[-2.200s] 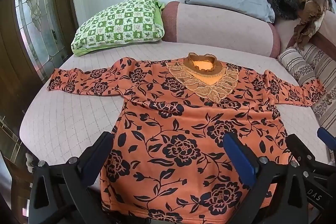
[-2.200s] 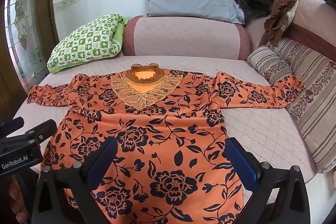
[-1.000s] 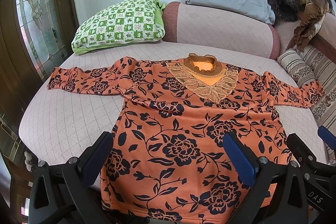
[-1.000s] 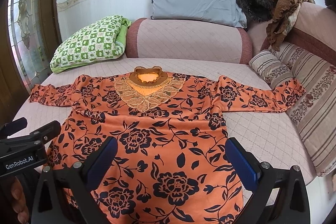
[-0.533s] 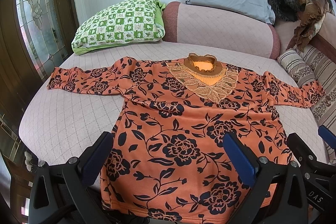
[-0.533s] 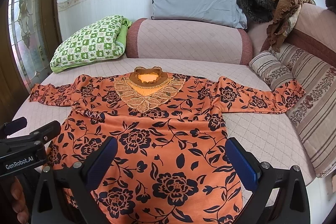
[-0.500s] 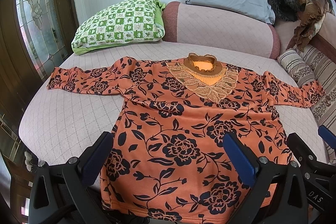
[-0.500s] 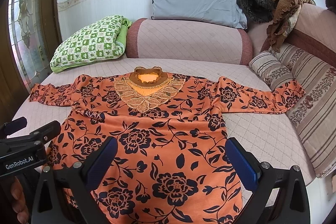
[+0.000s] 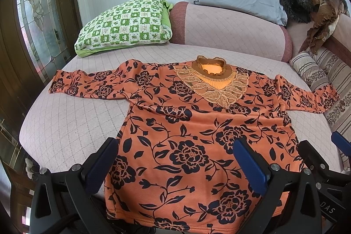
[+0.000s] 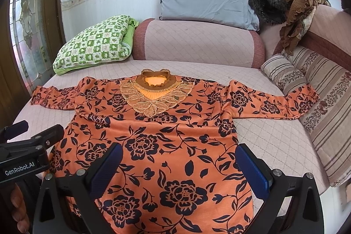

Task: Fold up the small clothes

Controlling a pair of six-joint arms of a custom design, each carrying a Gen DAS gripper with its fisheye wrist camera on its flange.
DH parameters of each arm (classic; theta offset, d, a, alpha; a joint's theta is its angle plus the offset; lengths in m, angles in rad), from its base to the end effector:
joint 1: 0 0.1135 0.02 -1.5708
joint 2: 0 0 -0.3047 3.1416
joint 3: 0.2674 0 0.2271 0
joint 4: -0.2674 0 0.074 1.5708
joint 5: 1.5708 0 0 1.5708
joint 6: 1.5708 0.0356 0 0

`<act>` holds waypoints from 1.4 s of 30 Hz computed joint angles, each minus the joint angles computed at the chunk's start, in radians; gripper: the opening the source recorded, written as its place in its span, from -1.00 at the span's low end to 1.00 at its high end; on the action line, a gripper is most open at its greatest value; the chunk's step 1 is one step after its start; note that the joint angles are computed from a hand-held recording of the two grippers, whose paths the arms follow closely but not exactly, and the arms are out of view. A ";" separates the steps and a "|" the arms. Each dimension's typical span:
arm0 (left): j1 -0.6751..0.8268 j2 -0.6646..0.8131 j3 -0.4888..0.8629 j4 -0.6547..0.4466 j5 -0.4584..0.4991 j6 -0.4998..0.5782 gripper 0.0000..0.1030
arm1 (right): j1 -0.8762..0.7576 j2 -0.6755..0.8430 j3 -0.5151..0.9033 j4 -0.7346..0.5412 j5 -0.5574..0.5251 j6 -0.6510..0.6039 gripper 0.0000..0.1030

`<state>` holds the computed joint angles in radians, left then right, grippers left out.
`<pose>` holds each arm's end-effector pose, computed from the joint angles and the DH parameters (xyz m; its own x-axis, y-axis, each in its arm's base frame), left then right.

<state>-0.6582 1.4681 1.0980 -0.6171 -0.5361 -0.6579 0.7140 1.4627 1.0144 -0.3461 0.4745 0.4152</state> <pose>0.2265 -0.1522 0.3060 -0.7078 -0.1172 -0.6966 -0.1637 0.9865 0.0003 0.2257 0.1741 0.3002 -0.6307 -0.0718 -0.7727 -0.0941 0.9954 -0.0156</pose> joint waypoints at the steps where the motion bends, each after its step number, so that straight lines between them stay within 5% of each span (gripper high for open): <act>1: 0.000 0.000 0.000 0.000 -0.001 0.001 1.00 | 0.000 0.000 0.000 0.000 0.000 0.000 1.00; 17: 0.014 0.006 -0.010 0.018 0.013 0.001 1.00 | -0.003 0.004 0.001 0.000 -0.009 0.002 1.00; 22: 0.082 0.053 -0.066 0.084 0.076 0.035 1.00 | -0.178 -0.033 -0.086 0.076 -0.251 -0.008 1.00; 29: 0.162 0.155 -0.098 0.194 0.141 0.110 1.00 | -0.804 0.055 -0.115 0.217 -0.668 -0.053 0.98; 34: 0.209 0.225 -0.073 0.247 0.155 0.177 1.00 | -1.089 0.350 0.238 0.153 -0.631 -0.129 0.73; 42: 0.262 0.305 -0.034 0.321 0.184 0.218 1.00 | -1.125 0.811 0.946 -0.141 -0.351 -0.227 0.65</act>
